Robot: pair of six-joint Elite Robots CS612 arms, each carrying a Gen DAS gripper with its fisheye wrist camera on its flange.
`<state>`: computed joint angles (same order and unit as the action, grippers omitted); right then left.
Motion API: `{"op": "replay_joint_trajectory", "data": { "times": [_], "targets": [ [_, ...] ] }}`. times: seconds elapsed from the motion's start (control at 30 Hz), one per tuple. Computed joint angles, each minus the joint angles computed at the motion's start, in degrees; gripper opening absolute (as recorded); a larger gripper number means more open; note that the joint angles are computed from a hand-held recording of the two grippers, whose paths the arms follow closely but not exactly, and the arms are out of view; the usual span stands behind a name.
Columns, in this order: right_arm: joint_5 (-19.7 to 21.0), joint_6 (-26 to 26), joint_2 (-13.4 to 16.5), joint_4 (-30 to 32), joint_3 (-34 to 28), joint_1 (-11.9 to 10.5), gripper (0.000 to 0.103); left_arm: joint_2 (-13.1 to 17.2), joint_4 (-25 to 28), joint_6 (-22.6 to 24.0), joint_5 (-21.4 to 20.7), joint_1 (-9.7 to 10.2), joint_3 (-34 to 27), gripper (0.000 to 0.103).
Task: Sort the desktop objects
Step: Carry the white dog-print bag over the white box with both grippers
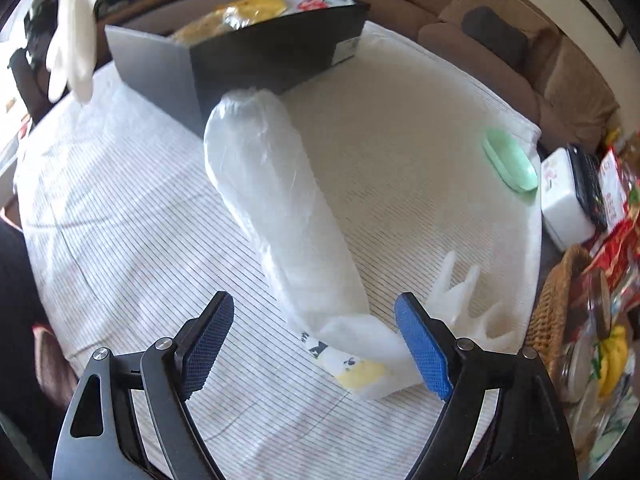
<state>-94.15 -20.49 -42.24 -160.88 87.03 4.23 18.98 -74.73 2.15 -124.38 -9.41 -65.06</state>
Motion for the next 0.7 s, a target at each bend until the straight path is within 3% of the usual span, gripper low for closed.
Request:
{"op": "replay_joint_trajectory", "data": {
  "times": [0.03,0.07,0.1,0.13,0.2,0.3,0.4,0.53,0.7],
  "targets": [
    [-1.6,-0.9,0.9,0.4,-0.8,0.4,0.082,-0.1,-0.2,-0.2,0.1,0.11,0.2,0.004],
    [-2.3,-1.4,1.6,1.3,-1.7,0.6,0.066,-0.2,-0.6,-0.4,0.2,0.2,0.4,0.004],
    [-2.4,-1.9,2.4,3.2,-2.7,0.8,0.027,-0.4,-0.9,-0.6,0.5,0.29,0.7,0.004],
    [-2.8,-2.2,3.0,4.8,-3.3,0.7,0.004,-0.6,-1.1,-0.7,0.8,0.38,1.0,0.004],
    [-3.5,-1.7,4.1,7.5,-4.5,1.0,0.003,-1.1,-1.6,-0.7,1.5,0.58,1.6,0.004],
    [-1.5,0.6,3.8,5.1,-3.9,0.6,0.003,-2.0,-2.7,-0.7,2.7,1.01,3.1,0.004],
    [5.7,7.0,1.6,1.2,-2.7,-0.9,0.003,-3.2,-4.6,-1.3,3.4,1.49,5.3,0.004],
    [19.3,14.9,-1.8,-3.3,-2.8,-3.0,0.003,-5.5,-8.3,-2.6,4.6,2.08,9.5,0.004],
    [31.1,21.9,-3.6,-5.6,-8.1,-3.3,0.003,-8.5,-13.3,-3.6,6.9,2.54,15.2,0.004]
  ]
}}
